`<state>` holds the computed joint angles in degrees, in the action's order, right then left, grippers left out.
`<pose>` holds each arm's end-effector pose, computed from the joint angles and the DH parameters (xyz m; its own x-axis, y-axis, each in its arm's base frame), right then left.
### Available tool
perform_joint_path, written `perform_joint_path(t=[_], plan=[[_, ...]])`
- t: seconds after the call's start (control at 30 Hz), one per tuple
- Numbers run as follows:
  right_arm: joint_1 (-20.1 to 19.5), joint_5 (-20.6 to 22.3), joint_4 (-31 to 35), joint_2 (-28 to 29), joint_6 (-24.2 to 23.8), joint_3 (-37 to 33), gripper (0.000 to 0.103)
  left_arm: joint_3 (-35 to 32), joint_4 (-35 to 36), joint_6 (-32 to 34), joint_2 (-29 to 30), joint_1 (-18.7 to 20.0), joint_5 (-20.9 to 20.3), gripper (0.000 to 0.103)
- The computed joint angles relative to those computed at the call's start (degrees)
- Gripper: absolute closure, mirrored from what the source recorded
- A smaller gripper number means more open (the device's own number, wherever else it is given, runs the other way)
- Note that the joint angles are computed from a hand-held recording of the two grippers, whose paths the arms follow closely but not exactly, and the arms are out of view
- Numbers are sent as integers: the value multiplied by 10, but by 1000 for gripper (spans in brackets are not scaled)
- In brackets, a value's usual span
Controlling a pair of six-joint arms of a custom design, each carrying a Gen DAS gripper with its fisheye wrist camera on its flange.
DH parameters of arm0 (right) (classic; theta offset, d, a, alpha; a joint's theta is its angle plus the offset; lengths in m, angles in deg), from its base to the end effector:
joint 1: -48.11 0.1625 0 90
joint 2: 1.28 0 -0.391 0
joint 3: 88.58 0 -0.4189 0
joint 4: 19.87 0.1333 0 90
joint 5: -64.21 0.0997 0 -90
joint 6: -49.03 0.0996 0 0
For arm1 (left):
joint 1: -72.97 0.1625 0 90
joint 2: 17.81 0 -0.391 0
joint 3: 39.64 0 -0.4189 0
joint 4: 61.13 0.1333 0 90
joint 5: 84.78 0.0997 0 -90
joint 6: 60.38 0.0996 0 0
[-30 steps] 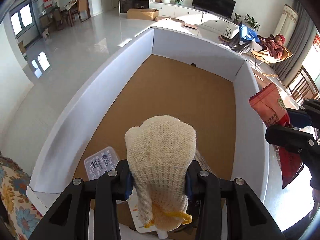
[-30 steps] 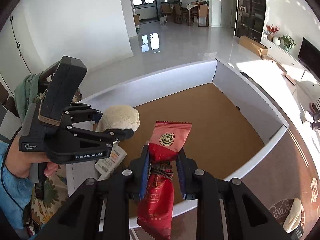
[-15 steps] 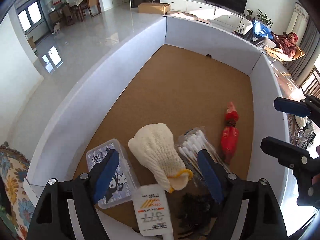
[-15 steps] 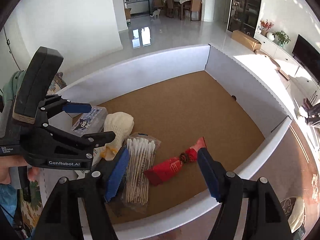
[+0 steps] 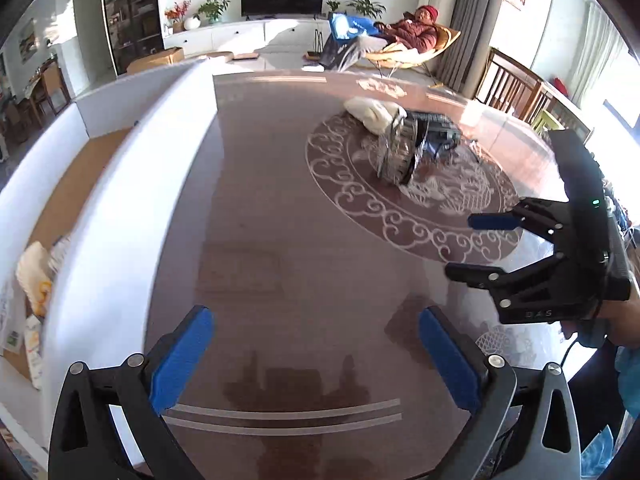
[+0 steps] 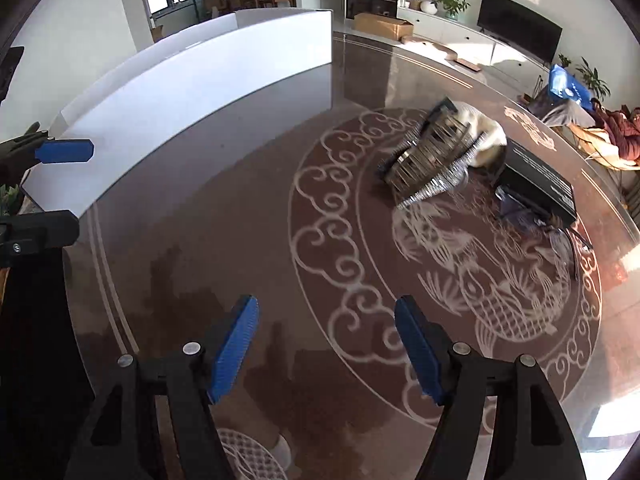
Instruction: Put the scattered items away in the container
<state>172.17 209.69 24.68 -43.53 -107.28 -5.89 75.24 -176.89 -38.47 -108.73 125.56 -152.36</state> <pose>0.3302 -0.3970 0.0887 -0.6910 0.0955 0.7165 -0.3061 0.8593 -0.4098 -0.1550 -0.4846 0.2944 -0.4614 0.8085 -0.3654 0.8401 0.5306 0.1131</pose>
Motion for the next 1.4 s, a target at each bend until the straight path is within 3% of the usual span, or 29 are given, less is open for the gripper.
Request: perform_joint_path(t=[0.13,0.3,0.77,1.4], plan=[[6,37,-34,-54,37,110,29,84,-62,-11,2,-29,33,0],[2,56,-138,-113,0,180,23,112,-147,-9,23,-41,25,0],[-2,57,-164,-101,-14,174,18,127,-217,0,48,-38,19,0],[-2,58,-166,-101,-13,177,18,127,-216,-1,47,-38,19,0]])
